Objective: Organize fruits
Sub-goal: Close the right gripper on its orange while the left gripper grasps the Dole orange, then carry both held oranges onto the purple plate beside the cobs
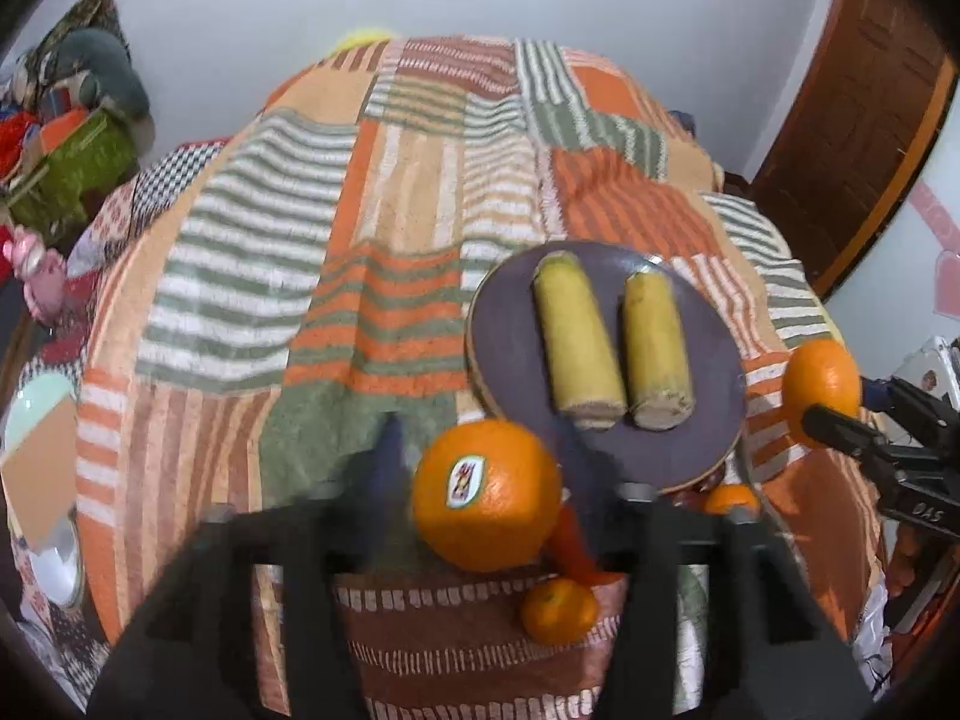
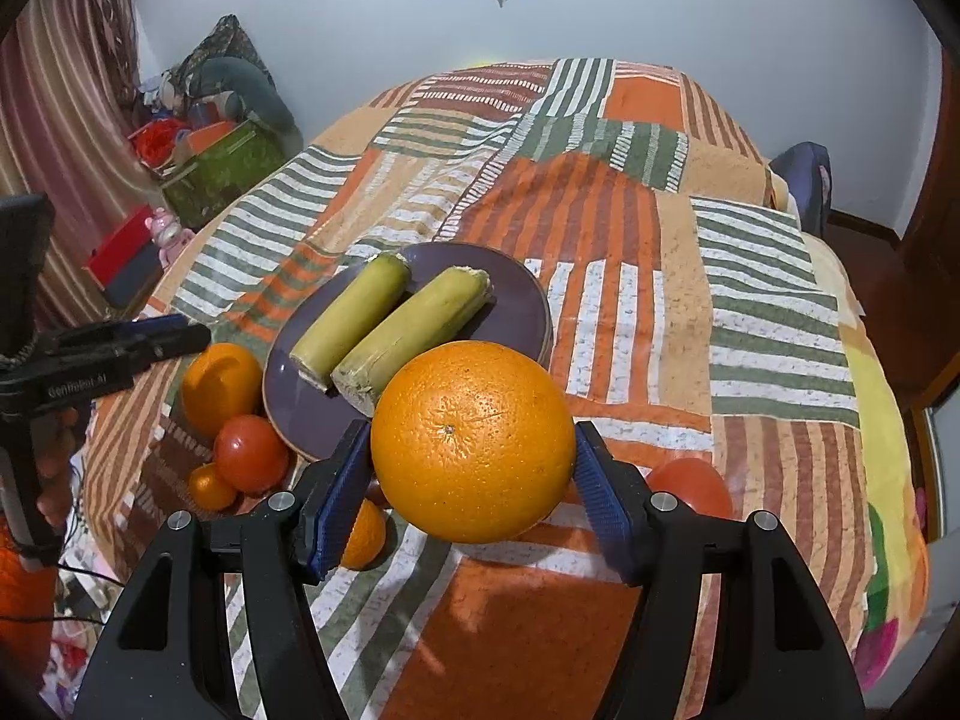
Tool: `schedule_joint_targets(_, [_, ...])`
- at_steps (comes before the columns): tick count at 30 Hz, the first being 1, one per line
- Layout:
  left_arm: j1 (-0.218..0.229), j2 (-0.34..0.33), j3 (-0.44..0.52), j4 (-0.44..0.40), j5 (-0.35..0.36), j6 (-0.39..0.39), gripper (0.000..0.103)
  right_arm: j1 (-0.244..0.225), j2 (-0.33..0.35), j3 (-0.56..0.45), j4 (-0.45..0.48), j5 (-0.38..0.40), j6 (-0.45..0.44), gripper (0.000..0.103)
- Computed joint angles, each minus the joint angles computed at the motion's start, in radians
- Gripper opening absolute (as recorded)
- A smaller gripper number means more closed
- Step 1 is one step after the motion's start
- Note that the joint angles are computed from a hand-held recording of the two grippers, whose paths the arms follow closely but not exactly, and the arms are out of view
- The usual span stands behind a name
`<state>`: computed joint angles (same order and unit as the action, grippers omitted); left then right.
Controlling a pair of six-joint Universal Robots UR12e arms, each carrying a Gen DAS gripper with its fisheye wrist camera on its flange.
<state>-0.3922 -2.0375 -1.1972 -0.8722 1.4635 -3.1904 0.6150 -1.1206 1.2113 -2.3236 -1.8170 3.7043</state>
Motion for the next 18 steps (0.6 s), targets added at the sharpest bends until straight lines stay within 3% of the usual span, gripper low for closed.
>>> schedule_joint_targets(9, [0.008, -0.013, -0.008, -0.08, -0.058, -0.013, 0.069, -0.002, 0.004, -0.003, 0.011, 0.015, 0.008, 0.063])
schedule_joint_targets(18, [0.01, -0.025, -0.006, -0.068, -0.075, -0.032, 0.066, -0.003, 0.007, -0.007, 0.008, 0.015, 0.005, 0.063])
